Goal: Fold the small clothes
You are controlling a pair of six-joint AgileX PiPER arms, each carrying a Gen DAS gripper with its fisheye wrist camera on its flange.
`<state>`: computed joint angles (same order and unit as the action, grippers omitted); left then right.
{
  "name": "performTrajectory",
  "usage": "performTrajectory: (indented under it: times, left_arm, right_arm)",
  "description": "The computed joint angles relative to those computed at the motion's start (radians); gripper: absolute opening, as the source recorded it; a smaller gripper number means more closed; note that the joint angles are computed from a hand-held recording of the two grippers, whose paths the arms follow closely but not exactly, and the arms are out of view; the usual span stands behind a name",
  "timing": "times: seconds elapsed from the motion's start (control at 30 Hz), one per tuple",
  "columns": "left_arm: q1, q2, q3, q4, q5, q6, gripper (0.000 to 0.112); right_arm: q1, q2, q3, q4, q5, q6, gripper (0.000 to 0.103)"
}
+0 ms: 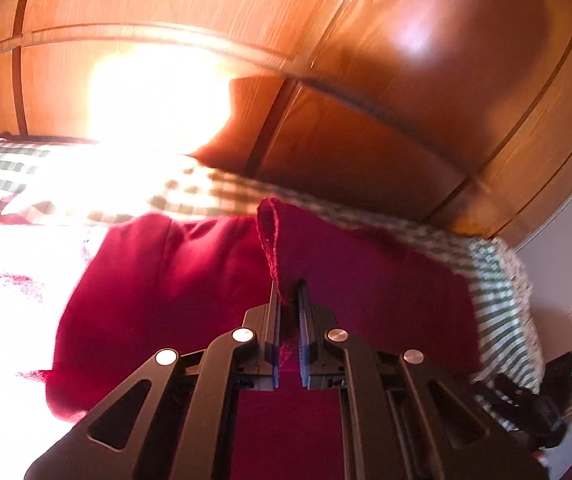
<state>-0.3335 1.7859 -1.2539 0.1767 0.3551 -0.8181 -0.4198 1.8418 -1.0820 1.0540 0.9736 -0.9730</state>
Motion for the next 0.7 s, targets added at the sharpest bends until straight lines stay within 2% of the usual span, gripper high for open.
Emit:
performTrajectory:
  times: [0.13,0.23,0.33,0.43,0.5,0.57,0.63,0.67,0.7]
  left_arm:
    - [-0.022,0.027,-0.002,0.064,0.015,-0.055,0.006]
    - [-0.024,0.043,0.000,0.113,0.025,-0.134,0.006]
    - [-0.024,0.050,-0.007,0.175,0.073,-0.205,0.006]
    - [-0.009,0.063,-0.021,0.160,0.112,-0.199,0.006]
    - [-0.002,0.087,-0.046,0.142,0.147,-0.176,0.006]
    - [-0.014,0.120,-0.073,0.197,0.206,-0.216,0.015]
    - [-0.025,0.113,-0.049,0.249,0.195,-0.267,0.017]
    - [-0.033,0.103,-0.037,0.278,0.201,-0.302,0.027]
    - [-0.043,0.083,-0.015,0.320,0.212,-0.359,0.041]
  right_arm:
    - [0.043,-0.100,0.034,-0.027,-0.042,-0.061,0.084]
    - [0.122,-0.123,0.019,-0.040,-0.152,-0.049,0.084]
    - [0.242,-0.082,-0.009,-0.174,-0.344,0.052,0.084]
    - [0.315,-0.008,-0.026,-0.351,-0.455,0.194,0.083]
    - [0.349,0.023,0.009,-0.374,-0.556,0.192,0.083]
    - [0.362,0.009,0.061,-0.312,-0.631,0.111,0.085]
    - [0.385,0.003,0.077,-0.351,-0.676,0.142,0.086]
    - [0.382,0.003,0.080,-0.335,-0.678,0.123,0.086]
    - [0.374,0.006,0.083,-0.289,-0.677,0.075,0.087]
